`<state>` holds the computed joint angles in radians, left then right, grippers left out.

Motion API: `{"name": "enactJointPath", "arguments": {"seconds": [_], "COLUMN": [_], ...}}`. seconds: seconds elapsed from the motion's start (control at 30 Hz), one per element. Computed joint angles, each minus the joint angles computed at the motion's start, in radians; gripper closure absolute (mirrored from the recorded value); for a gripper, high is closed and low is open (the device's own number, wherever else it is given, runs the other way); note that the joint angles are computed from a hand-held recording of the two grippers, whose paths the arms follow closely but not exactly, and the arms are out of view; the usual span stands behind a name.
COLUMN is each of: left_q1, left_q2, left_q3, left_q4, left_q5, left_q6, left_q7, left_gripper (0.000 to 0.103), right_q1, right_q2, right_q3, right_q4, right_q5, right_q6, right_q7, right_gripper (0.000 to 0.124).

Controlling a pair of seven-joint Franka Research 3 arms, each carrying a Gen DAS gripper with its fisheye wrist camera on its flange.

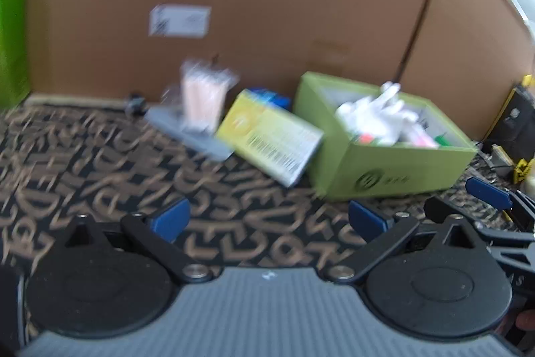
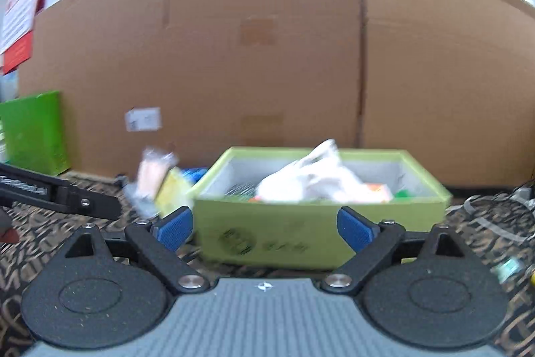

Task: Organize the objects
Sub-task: 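Return to the pile and grasp the cotton swab bag with the left tool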

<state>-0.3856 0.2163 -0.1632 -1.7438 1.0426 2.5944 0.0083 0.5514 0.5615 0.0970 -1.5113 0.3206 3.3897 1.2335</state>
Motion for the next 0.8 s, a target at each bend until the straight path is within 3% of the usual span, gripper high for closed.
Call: {"name": "enactJointPath", "arguments": {"seconds": [0.1, 0.33, 0.6, 0.8], "left_q1": [0.011, 0.053, 0.099, 0.125], "left_q2": [-0.036, -0.104, -0.079, 0.066], "left_q3": [-0.002, -0.015, -0.011, 0.036], "left_q4": [-0.057, -0.123, -0.073, 0.095], "left_q5": [-0.026, 0.0, 0.017, -0.027], "left_q6": [-0.019, -0.027, -0.025, 0.033], "left_q7": [-0.016, -0.052, 0.029, 0.155], "left_gripper": [0.0, 0.0, 0.0, 0.0], "right_q1": [-0.045, -0.061, -0.008, 0.071], "right_q2": [0.012, 0.059, 0.174, 0.225], "right_q3": [0.082, 0.164, 0.162, 0.066], "right_q4": [-0.003, 0.069, 0.28, 0.381], "right_q5": [-0.043, -0.093, -0.085, -0.109], "right_q6": [-0.039, -0.129, -0.257, -0.326], "right_q7": [-0.003, -0.036, -0.061, -0.049], "right_gripper": [0.028, 0.034, 0.045, 0.049]}}
